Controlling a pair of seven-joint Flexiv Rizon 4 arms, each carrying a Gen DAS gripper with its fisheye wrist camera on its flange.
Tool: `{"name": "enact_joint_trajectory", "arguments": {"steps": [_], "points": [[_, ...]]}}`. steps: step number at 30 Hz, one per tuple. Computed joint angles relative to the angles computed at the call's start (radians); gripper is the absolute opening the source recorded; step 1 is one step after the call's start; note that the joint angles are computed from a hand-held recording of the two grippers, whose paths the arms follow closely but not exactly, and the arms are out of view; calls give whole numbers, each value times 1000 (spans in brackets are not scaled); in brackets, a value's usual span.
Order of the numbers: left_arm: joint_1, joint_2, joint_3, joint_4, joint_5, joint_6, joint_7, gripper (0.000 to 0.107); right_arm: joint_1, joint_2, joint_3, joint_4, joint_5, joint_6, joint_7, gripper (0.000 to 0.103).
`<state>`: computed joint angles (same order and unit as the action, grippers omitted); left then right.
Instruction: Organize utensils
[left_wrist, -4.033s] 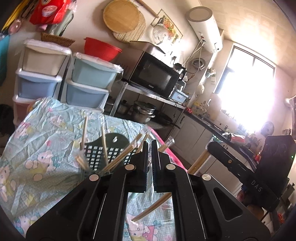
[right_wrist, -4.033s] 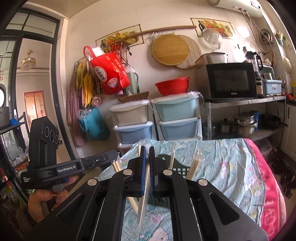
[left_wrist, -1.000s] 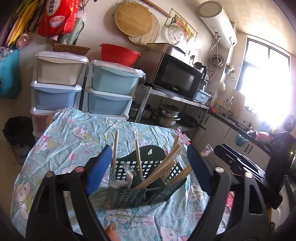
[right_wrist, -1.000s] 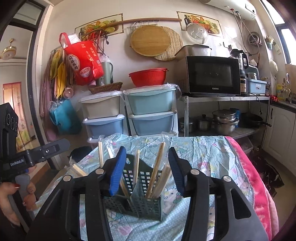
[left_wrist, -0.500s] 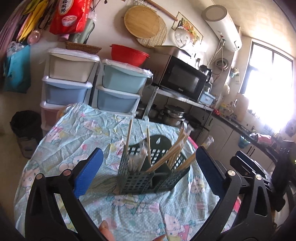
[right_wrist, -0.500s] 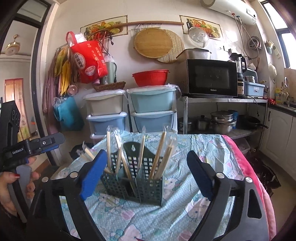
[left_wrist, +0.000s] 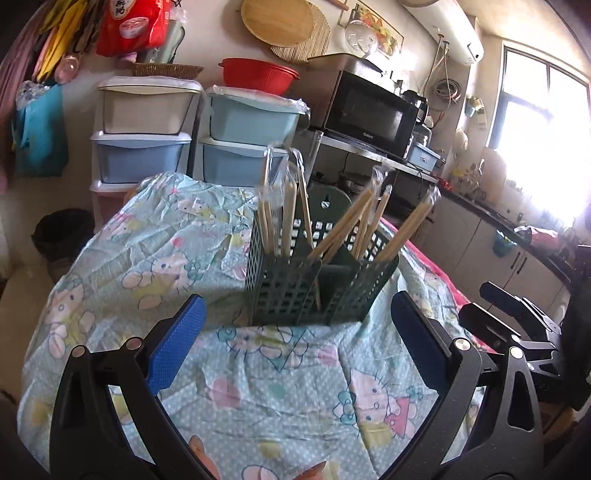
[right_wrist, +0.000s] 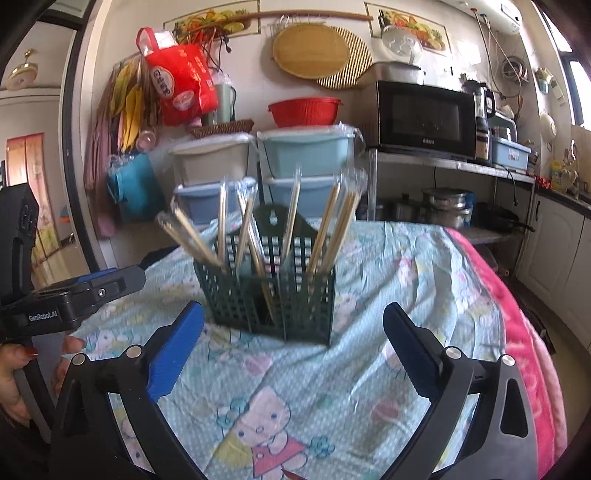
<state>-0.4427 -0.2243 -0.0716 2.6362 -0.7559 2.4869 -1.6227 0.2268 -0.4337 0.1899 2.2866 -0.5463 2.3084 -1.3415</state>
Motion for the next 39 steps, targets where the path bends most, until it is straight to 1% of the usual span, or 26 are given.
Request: {"name": "enact_joint_trajectory", "arguments": {"steps": [3, 6, 7, 10, 14, 19, 21, 24, 27, 39], "points": [[-32, -40, -9, 1, -48, 42, 11, 92, 15, -10, -5, 12, 31, 7, -19, 95], [-56, -83, -13, 5, -71, 101, -6, 92, 40, -24, -13, 27, 88, 30, -56, 95], [-58, -92, -12, 6, -69, 116, -14, 92, 57, -32, -18, 33, 129, 54, -80, 95], [-66, -122, -13, 9, -72, 154, -32, 92, 72, -53, -20, 39, 185, 111, -111, 96], [-72, -159, -11, 11, -76, 206, -65, 92, 73, -81, -23, 40, 216, 175, -127, 96], [-107, -202, -20, -2, -156, 260, -37, 92, 91, -116, -30, 46, 272, 296, -175, 96], [-108, -215, -21, -1, -157, 284, -42, 93, 87, -134, -30, 48, 273, 352, -184, 96], [-105, -221, -27, 0, -168, 290, -46, 93, 93, -150, -34, 49, 285, 401, -189, 96], [-103, -220, -29, 4, -174, 292, -58, 93, 100, -157, -39, 48, 290, 419, -191, 96], [-98, -221, -28, 11, -170, 300, -71, 93, 109, -157, -46, 51, 288, 410, -184, 96]]}}
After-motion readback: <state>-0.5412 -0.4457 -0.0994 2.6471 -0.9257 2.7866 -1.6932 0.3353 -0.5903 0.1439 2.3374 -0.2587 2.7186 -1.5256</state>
